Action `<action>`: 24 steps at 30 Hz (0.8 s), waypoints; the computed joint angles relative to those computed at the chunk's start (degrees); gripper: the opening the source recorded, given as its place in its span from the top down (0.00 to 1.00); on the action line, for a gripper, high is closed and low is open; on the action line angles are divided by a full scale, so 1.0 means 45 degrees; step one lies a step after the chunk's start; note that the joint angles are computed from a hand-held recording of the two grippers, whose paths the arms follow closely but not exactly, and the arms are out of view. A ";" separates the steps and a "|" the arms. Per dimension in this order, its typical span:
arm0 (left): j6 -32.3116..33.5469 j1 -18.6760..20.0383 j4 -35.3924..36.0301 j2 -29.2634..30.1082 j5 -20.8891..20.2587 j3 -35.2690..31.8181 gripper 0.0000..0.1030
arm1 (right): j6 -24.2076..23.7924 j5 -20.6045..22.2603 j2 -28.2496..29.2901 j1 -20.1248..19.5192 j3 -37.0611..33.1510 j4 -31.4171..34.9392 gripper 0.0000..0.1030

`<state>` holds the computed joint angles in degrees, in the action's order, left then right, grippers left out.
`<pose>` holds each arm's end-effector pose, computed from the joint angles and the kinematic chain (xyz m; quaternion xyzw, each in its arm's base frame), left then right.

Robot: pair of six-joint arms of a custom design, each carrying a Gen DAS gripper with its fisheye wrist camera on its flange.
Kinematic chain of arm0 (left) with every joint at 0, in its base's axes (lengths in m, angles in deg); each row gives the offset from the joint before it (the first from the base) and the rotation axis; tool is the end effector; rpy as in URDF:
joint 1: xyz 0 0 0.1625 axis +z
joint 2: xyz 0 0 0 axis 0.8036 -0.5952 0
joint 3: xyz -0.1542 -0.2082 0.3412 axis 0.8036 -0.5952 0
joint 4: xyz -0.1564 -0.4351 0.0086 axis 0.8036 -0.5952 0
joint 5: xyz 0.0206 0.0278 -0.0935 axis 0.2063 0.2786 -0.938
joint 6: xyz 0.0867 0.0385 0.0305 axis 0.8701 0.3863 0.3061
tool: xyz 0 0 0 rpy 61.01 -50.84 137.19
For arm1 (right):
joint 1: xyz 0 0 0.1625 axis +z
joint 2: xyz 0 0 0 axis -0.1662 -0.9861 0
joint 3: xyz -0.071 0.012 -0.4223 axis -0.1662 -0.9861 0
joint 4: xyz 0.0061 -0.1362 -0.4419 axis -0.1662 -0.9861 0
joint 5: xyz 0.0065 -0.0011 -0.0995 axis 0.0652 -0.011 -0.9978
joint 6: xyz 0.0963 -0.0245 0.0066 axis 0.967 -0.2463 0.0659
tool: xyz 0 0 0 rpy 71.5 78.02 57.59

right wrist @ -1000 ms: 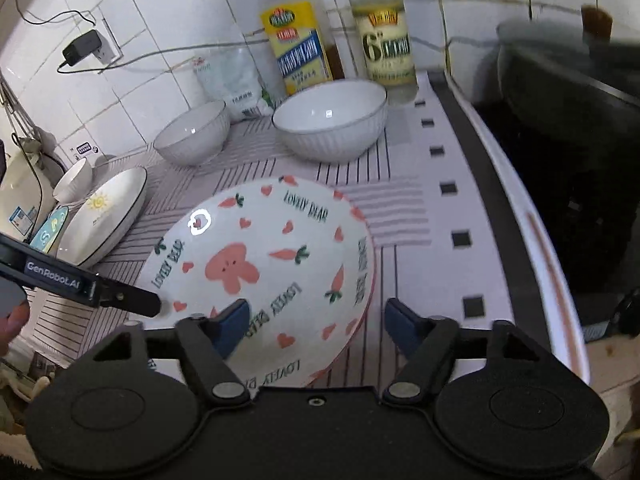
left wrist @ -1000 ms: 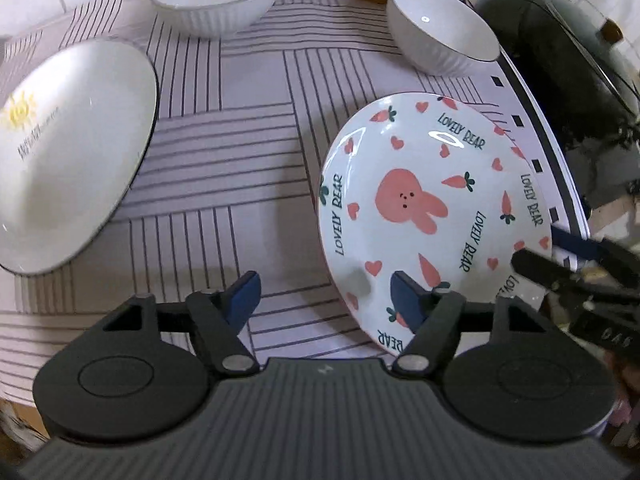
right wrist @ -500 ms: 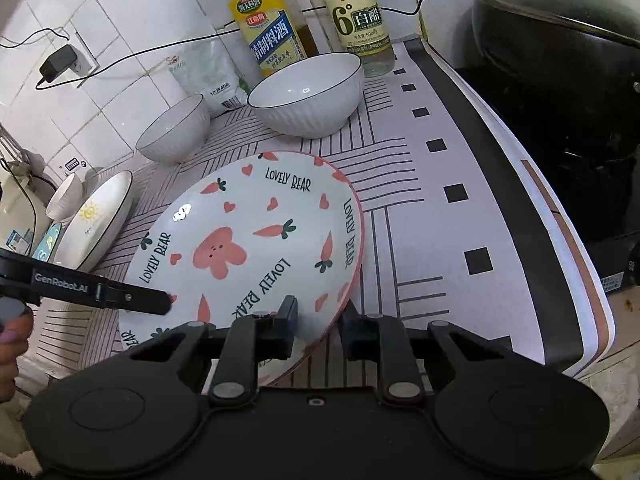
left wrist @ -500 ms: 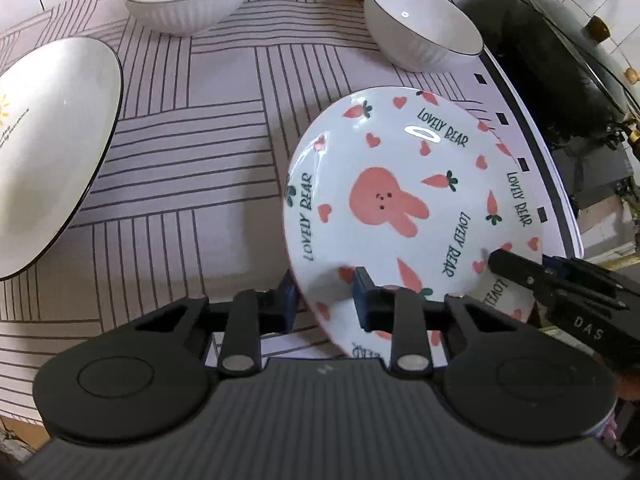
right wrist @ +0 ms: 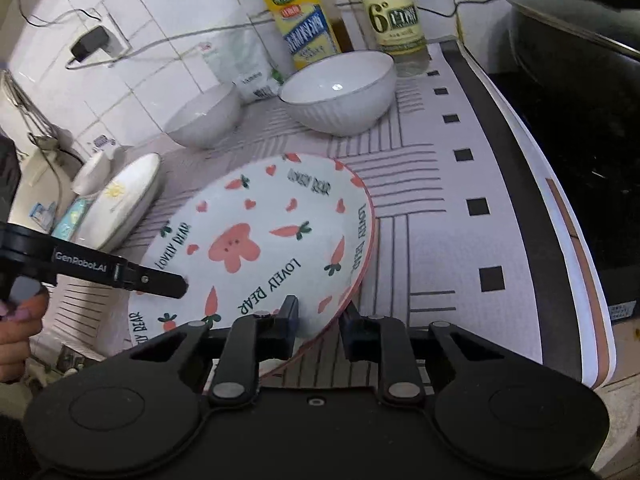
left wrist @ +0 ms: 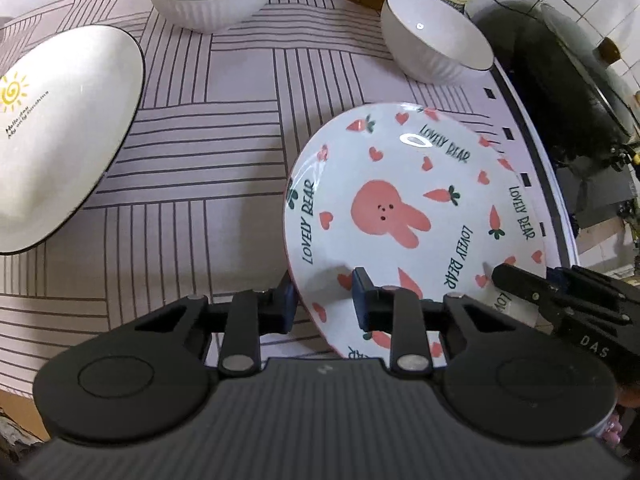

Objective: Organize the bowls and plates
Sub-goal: 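Carry the bunny-print plate and lower it onto the white sun plate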

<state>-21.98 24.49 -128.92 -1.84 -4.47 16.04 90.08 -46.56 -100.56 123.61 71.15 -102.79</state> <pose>0.0054 -0.8046 0.3281 0.2846 0.9360 -0.0188 0.2063 0.3536 -0.6286 -0.0845 -0.0177 -0.8897 0.3948 0.2286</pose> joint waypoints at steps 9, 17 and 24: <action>0.0133 -0.0174 0.0338 -0.0613 0.0107 0.0162 0.74 | -0.0386 0.0128 -0.0112 0.0317 0.0004 -0.0038 0.74; 0.0238 -0.0334 0.0521 -0.1175 0.0164 0.0182 0.74 | -0.0869 0.0418 -0.0141 0.0662 -0.0203 -0.0012 0.74; 0.0057 -0.0345 0.0872 -0.1501 0.0288 -0.0033 0.74 | -0.1633 0.0828 0.0011 0.0787 -0.0719 0.0238 0.74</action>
<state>-21.72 22.94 -125.00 -8.60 -3.17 15.90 82.73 -42.84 -100.51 127.15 67.92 -101.72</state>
